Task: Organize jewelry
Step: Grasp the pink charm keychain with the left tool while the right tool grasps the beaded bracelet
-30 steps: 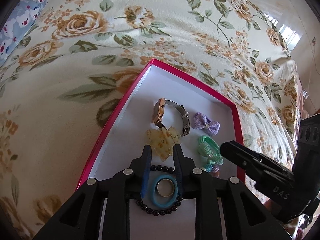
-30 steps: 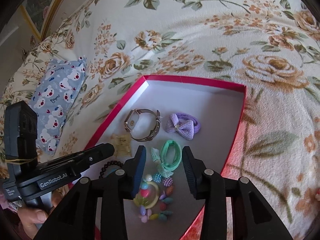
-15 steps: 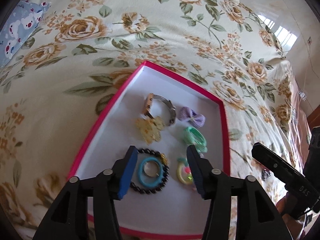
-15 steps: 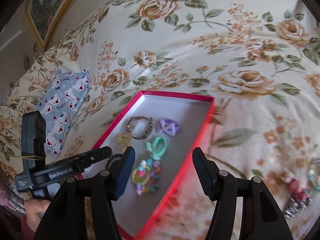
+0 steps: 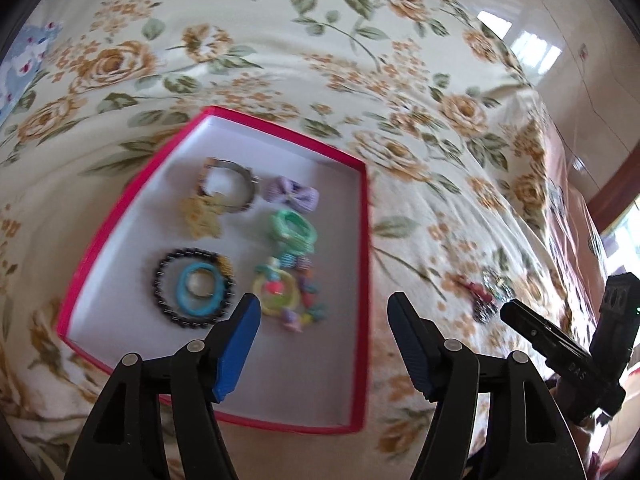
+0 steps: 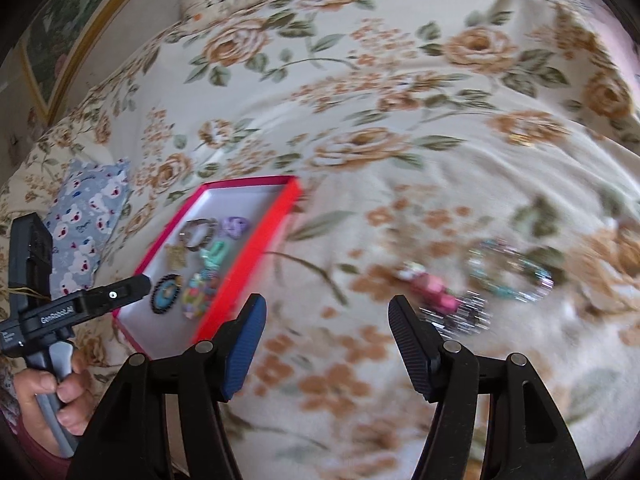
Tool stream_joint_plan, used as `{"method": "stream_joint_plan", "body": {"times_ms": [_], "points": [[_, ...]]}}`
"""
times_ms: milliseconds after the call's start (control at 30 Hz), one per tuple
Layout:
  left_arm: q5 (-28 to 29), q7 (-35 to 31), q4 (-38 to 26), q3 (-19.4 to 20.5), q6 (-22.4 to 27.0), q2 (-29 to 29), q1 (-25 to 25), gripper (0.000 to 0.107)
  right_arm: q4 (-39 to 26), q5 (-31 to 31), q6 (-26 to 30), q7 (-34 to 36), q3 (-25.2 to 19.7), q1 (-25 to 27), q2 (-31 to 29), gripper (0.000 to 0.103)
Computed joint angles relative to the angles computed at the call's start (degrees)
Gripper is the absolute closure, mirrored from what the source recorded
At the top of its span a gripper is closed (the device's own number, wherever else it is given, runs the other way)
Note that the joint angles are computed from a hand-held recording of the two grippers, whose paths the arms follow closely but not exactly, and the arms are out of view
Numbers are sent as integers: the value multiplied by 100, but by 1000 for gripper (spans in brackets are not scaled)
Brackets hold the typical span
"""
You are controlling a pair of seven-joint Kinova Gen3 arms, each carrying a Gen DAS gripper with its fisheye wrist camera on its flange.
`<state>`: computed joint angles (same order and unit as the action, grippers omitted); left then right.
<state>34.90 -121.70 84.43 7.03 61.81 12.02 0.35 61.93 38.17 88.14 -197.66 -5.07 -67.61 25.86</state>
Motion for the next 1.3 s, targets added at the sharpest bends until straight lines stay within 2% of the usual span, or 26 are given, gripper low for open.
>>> {"method": "stream_joint_plan", "body": {"times_ms": [267, 600, 733, 967, 1000, 1067, 1100, 1300], "points": [[-216, 155, -124, 159, 37, 61, 370, 41, 578, 6, 544, -951, -185, -227, -419, 37], [-732, 635, -554, 383, 10, 383, 1027, 41, 1305, 90, 833, -1787, -586, -82, -869, 37], [-892, 797, -820, 489, 51, 605, 1294, 41, 1546, -26, 807, -1777, -732, 147, -1032, 38], [-1104, 1099, -1523, 666, 241, 1274, 1794, 41, 2014, -452, 295, -1383, -858, 801, -1263, 43], [-1144, 1142, -1678, 691, 294, 1413, 1880, 41, 2050, -544, 229, -1261, -861, 901, -1262, 44], [-1230, 1216, -1875, 700, 322, 1606, 2017, 41, 2131, -712, 133, -1101, -860, 1046, -1245, 55], [-1325, 1304, -2031, 681, 354, 1739, 2128, 41, 2172, -792, 102, -1051, -856, 1099, -1235, 57], [-1874, 1714, -2731, 575, 374, 2368, 2692, 42, 2273, -840, 161, -1120, -859, 1101, -1285, 83]]}}
